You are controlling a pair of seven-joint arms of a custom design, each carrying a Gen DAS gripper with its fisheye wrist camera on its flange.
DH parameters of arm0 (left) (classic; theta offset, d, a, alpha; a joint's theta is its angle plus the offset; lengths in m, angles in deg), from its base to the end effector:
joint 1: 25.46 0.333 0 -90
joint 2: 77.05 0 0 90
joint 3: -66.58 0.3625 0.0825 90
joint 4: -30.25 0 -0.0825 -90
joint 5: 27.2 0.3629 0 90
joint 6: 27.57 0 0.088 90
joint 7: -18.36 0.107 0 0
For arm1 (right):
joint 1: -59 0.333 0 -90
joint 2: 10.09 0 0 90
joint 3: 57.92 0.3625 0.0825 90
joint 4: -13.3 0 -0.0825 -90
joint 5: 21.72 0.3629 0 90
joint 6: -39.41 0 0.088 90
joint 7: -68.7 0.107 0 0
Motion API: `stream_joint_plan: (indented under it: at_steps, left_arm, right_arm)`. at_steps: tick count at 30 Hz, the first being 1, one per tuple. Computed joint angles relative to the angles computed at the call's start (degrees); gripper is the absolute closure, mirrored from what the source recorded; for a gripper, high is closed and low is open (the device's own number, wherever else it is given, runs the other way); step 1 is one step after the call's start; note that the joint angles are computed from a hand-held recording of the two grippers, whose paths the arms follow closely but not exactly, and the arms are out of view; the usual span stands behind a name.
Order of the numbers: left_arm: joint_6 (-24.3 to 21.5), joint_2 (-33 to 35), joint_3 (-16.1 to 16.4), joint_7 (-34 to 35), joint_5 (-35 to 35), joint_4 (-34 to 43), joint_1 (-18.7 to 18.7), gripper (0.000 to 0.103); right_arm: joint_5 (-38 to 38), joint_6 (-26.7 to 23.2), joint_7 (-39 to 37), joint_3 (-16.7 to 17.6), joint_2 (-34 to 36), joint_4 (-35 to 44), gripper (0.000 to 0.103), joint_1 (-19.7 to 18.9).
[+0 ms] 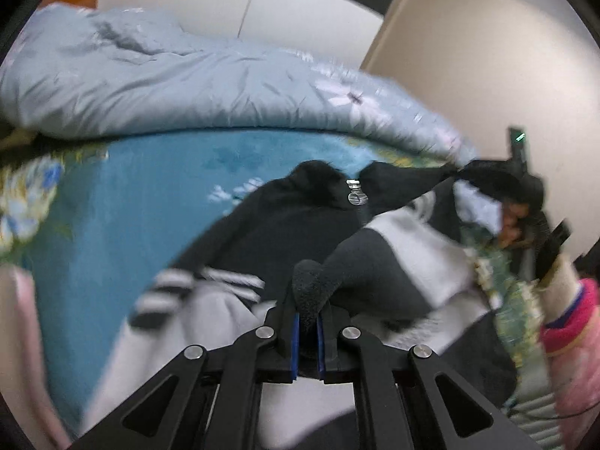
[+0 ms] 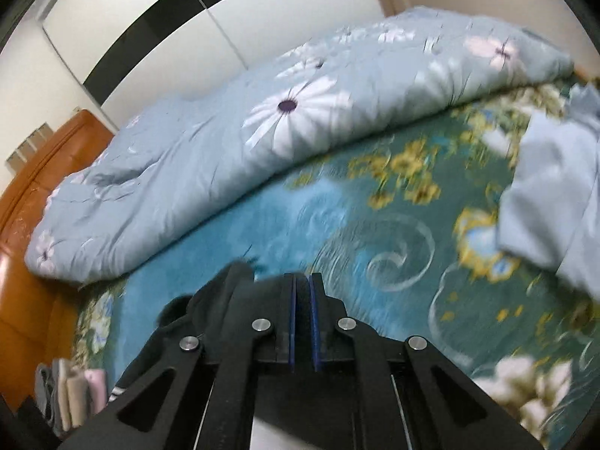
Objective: Fold clothes
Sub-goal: 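Lay the folded sleeve across the jacket body and open the right tool, then grasp the other black sleeve with the left tool and fold it across the body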
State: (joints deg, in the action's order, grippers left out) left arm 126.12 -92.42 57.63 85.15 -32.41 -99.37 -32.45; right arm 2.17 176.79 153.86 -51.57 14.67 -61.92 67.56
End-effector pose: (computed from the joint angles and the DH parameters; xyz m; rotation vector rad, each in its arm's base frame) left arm 0.4648 -0.1386 0.6021 -2.1012 1.7448 -0.8960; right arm 0.7125 0.1717 0.6166 -1.7697 1.5933 -0.1202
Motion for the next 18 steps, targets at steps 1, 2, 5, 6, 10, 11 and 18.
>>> stream_joint_plan:
  at_steps: [1, 2, 5, 6, 10, 11, 18]
  left_arm:
    - [-3.5, 2.3, 0.2, 0.1, 1.6, 2.9, 1.0, 0.096]
    - [-6.0, 4.5, 1.0, 0.8, 0.9, 4.9, 1.2, 0.096]
    - [-9.2, 9.6, 3.2, 4.0, -5.8, 8.0, 1.8, 0.095]
    - [-9.9, 11.0, 3.5, 5.0, -8.0, 8.9, 2.2, 0.094]
    - [-8.4, 13.5, 3.3, 8.8, -15.4, 8.8, 3.7, 0.088]
    - [-7.9, 13.6, 3.1, 9.4, -16.2, 8.5, 3.9, 0.081]
    - [-4.1, 9.0, 2.1, 9.7, -20.2, 3.8, 3.1, 0.045]
  right_arm:
    - [-1.3, -0.3, 1.6, -0.7, 1.1, 1.5, 0.097, 0.6]
    - [-2.6, -0.7, 3.3, -1.4, 2.2, 3.0, 0.098, 1.2]
    - [-6.8, -0.2, 11.3, -4.0, 4.7, 4.6, 0.102, 2.8]
    - [-6.8, -1.0, 12.5, -3.8, 5.6, 5.4, 0.102, 2.0]
    - [-2.8, -2.6, 9.9, -0.4, 7.1, 5.4, 0.101, -2.0]
    - [-0.9, -2.7, 7.1, 1.0, 6.7, 4.4, 0.101, -3.3]
    - [12.2, -5.8, -14.8, 4.4, -2.1, -8.6, 0.100, -9.3]
